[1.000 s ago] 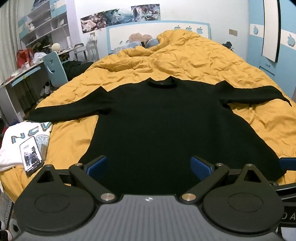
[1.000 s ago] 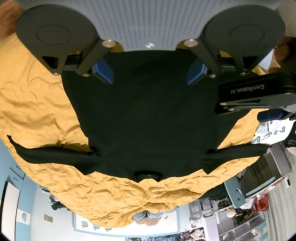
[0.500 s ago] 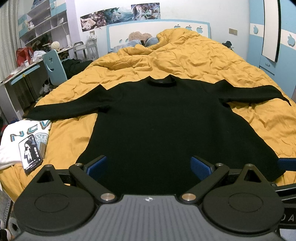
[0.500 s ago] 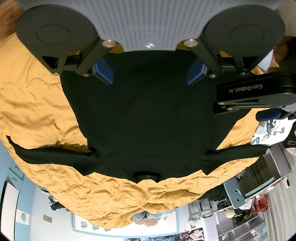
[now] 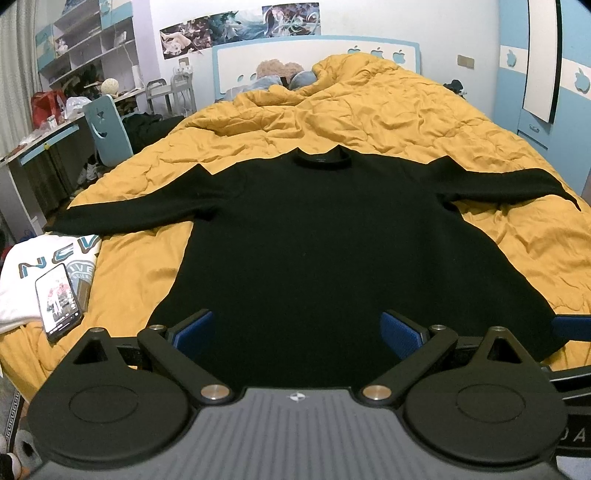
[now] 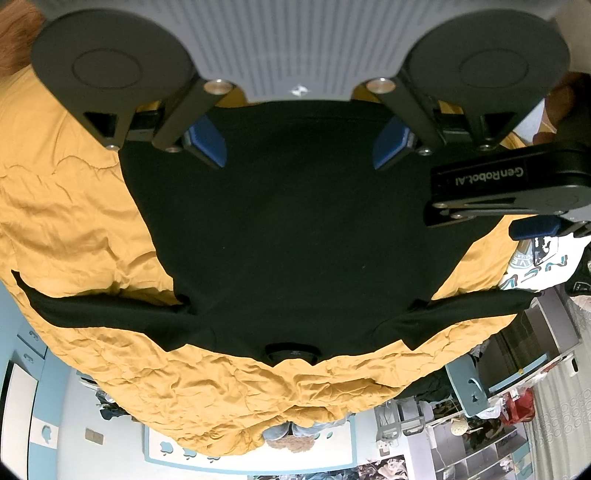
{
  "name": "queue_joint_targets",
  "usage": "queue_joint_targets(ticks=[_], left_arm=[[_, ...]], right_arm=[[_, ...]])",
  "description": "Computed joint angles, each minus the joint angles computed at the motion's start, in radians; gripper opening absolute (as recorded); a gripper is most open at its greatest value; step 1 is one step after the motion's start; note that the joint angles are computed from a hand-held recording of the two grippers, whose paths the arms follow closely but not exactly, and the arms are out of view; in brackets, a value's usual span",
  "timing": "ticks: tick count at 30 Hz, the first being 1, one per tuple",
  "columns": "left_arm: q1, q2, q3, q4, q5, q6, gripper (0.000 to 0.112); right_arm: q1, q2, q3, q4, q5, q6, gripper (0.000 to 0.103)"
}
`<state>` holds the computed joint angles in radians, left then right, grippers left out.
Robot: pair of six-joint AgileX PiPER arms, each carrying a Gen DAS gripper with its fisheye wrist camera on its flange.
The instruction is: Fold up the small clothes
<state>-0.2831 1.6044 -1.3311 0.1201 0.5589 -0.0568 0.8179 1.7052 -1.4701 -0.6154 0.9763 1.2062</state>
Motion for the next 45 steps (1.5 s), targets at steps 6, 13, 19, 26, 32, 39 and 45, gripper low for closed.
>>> queue_joint_targets(ticks=[6, 13, 19, 26, 32, 39, 45], left_arm=[[0.0, 0.0, 0.002, -0.006, 0.001, 0.004, 0.103], [0.002, 0.003, -0.002, -0.019, 0.009, 0.01, 0.103], [0.004, 0.005, -0.008, -0.033, 0.017, 0.02, 0.103], [0.002, 0.007, -0.01, -0.034, 0.02, 0.018, 0.103], [0.003, 0.007, -0.011, -0.035, 0.019, 0.02, 0.103], [0.005, 0.007, -0.011, -0.038, 0.02, 0.025, 0.103], [0.005, 0.008, -0.012, -0.044, 0.021, 0.029, 0.103]], right_arm=[[0.0, 0.007, -0.007, 0.003, 0.002, 0.002, 0.082], [-0.001, 0.007, -0.007, 0.003, 0.001, 0.001, 0.082], [0.004, 0.011, -0.009, -0.002, 0.003, 0.007, 0.082], [0.003, 0.012, -0.011, 0.001, 0.002, 0.005, 0.082], [0.001, 0.01, -0.009, 0.002, 0.001, 0.003, 0.082], [-0.001, 0.013, -0.01, 0.001, -0.001, 0.004, 0.082], [0.008, 0.019, -0.008, 0.001, -0.003, 0.014, 0.082]])
